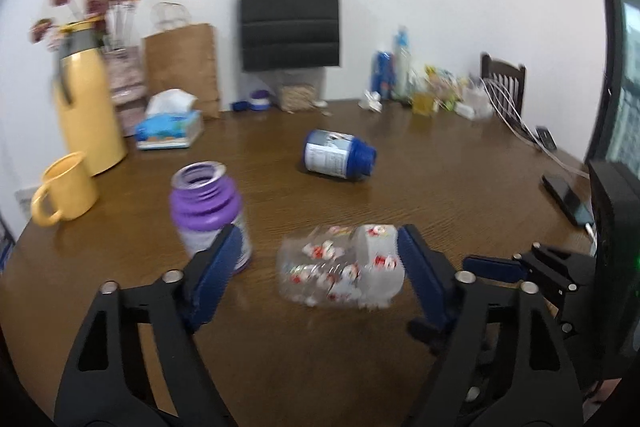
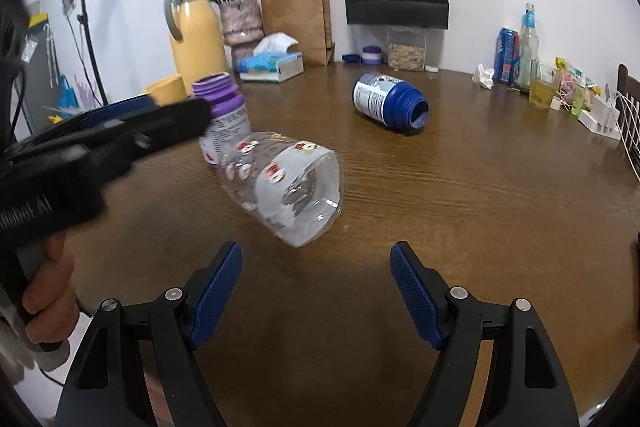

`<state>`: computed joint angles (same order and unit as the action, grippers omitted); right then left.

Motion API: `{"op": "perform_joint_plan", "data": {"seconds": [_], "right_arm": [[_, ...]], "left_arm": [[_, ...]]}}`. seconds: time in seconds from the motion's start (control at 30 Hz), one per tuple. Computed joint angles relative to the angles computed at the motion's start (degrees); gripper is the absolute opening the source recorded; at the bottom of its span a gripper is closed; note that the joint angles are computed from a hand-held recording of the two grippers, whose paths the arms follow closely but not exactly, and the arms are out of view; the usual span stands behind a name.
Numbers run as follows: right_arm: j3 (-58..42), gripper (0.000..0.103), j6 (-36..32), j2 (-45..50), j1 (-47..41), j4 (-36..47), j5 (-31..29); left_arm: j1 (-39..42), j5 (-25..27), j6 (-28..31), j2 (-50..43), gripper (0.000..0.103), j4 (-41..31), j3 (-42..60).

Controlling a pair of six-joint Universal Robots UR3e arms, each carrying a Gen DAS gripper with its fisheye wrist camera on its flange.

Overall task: Flip cup upright
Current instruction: 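Move the left tool to the clear printed jar and close around it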

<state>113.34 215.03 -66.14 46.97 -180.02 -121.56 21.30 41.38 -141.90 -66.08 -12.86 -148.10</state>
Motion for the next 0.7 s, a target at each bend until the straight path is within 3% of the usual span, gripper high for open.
{"op": "perform_joint_plan", "data": {"seconds": [0.07,0.17,0.3,0.47,0.63,0.7], "right_arm": [[-0.8,0.081,-1.3,0.3,-1.5,0.1,1.3],[-1.8,0.081,-2.4,0.8,-3.4,-0.1,2.7],[-2.2,0.081,-2.5,1.0,-5.6,0.5,3.7],[1.0,0.081,-1.1,-1.1,-8.6,-0.2,4.2],[4.6,0.081,0.3,-3.3,-11.3,-1.3,4.8],[5.9,0.081,0.6,-3.7,-11.8,-2.7,5.2]], "left_arm": [[-6.4,4.8,-2.7,-9.4,0.063,6.8,4.9],[-11.5,9.6,-4.0,-17.2,0.051,8.2,11.2],[-16.7,16.6,-6.6,-24.6,0.047,8.5,17.5],[-16.6,16.2,-5.6,-23.2,0.047,8.3,15.8],[-16.1,14.4,-1.8,-19.6,0.047,1.3,15.4],[-15.3,13.1,0.4,-17.4,0.054,-2.6,15.6]]}}
